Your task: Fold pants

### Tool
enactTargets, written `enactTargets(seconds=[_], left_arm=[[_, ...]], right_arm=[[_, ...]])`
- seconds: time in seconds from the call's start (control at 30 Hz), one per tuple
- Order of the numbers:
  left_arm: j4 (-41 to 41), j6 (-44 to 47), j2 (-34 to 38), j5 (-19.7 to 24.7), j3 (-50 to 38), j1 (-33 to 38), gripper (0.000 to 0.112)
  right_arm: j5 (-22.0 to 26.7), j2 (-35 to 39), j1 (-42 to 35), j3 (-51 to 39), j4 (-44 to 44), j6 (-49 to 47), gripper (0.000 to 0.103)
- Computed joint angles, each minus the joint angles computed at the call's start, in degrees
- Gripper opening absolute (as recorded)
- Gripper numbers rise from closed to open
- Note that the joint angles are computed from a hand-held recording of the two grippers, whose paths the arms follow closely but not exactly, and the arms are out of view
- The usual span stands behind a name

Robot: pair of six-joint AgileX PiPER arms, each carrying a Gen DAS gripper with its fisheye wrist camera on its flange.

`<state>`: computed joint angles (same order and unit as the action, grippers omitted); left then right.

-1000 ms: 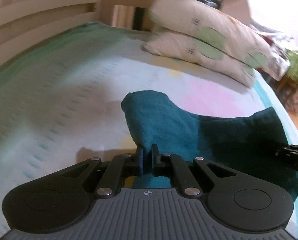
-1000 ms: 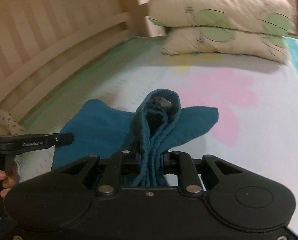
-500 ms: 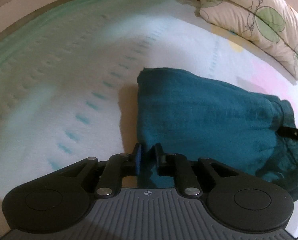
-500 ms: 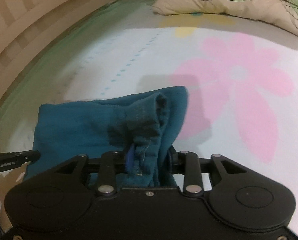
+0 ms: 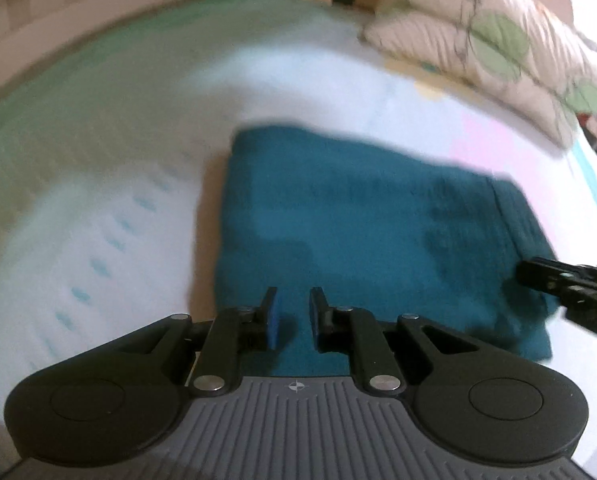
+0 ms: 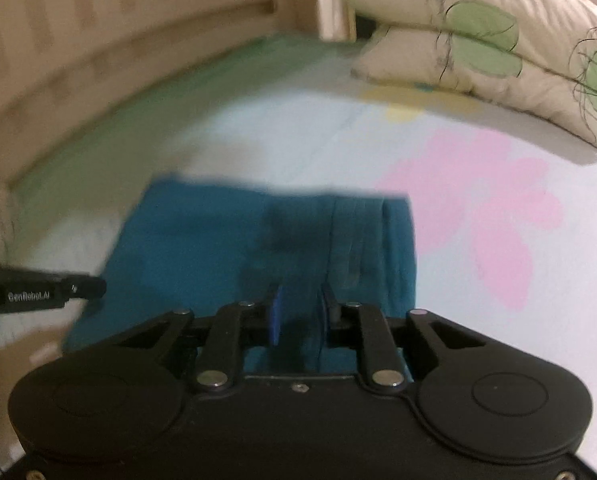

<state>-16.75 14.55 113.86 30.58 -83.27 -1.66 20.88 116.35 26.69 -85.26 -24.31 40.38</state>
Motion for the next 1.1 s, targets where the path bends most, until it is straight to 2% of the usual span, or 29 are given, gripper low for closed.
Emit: enactTargets(seconds=[0.1,0.2,0.27,0.37,0.47,0.63,0.83,0.93,1.0,1.1], left_arm=[[1.9,-1.4,0.3,-0.5,2.6,-0.6,0.015],[4.0,-3.0,-1.5,-4.1,6.2,-1.4,0.015],[5.6,-4.7,-2.9,-2.8,6.4,-1.8,0.016],[3.2,-4.1,-6.5,-2.6,9.0,-1.4,0.016],[2.4,-3.9,-10.9,-3.3,13.3,-1.4,0.016],[6.6,-9.8,-15.9,-0.2,16.4,-2.9,0.016],[8.3,-13.0,-22.8,-1.7,22.6,-3.7,0.016],[14.9,-19.4,-25.1,-1.3,24.0,-5.5,0.016],[22.2,-26.2,-26.4,-1.3,25.2,-7.5,0.016],[27.9,-31.0,-28.1,-1.2,26.6,-9.4,0.016]], right_arm=[[2.6,1.4,1.0,0.8,1.7,1.0,0.023],[3.0,1.0,1.7,2.6,1.4,3.3,0.021],[2.6,-1.1,2.6,4.6,-0.9,6.8,0.022],[1.8,-4.9,3.3,7.7,-1.8,10.2,0.029],[2.9,-8.8,5.9,11.0,-8.7,18.7,0.029],[4.4,-13.9,9.6,16.1,-17.9,30.6,0.03],[6.3,-17.5,12.1,19.1,-20.6,35.8,0.034],[7.2,-18.9,12.8,20.2,-21.7,38.2,0.035],[8.3,-19.8,13.7,20.9,-23.1,40.4,0.044],[9.9,-20.7,15.0,21.5,-24.7,42.4,0.046]])
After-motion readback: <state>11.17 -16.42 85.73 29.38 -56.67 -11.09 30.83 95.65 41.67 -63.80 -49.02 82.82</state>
